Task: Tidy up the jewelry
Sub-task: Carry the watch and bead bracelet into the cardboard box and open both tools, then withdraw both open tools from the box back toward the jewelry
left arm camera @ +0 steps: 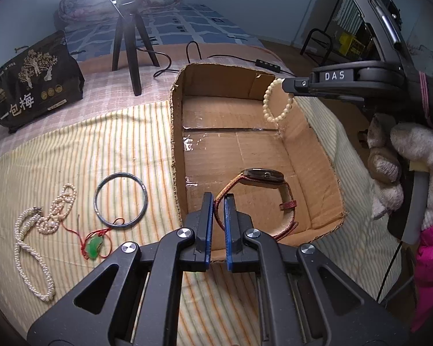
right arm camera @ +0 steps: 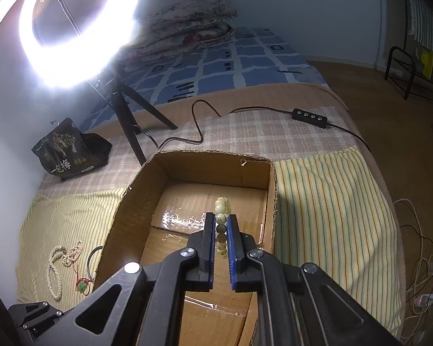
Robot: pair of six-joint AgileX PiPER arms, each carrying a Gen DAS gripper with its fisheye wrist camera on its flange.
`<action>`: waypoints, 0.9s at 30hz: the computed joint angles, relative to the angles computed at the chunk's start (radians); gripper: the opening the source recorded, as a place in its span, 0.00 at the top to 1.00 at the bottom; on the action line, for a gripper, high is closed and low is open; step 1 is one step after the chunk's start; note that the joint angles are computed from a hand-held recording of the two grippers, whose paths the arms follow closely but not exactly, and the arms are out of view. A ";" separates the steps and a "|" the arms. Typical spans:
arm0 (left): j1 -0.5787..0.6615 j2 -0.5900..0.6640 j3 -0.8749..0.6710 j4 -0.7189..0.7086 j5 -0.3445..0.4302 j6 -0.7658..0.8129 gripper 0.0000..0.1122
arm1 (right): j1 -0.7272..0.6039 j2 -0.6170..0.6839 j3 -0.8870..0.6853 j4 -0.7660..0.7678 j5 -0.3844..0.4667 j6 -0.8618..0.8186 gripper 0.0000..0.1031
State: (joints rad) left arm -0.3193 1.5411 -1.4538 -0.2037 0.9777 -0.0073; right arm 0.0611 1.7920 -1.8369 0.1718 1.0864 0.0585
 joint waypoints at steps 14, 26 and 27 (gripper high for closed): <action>0.029 -0.050 0.013 -0.028 -0.001 0.033 0.49 | 0.060 -0.082 0.056 -0.097 -0.081 0.076 0.10; 0.044 -0.122 0.026 -0.023 0.035 0.041 0.48 | 0.135 -0.135 0.033 -0.224 -0.024 0.150 0.02; 0.052 -0.132 0.029 -0.024 0.042 0.045 0.48 | 0.138 -0.141 0.033 -0.228 -0.019 0.154 0.02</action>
State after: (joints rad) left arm -0.2670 1.4087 -1.4251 -0.2279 1.0195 0.0379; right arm 0.1994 1.6509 -1.8042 -0.0557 1.0669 0.2127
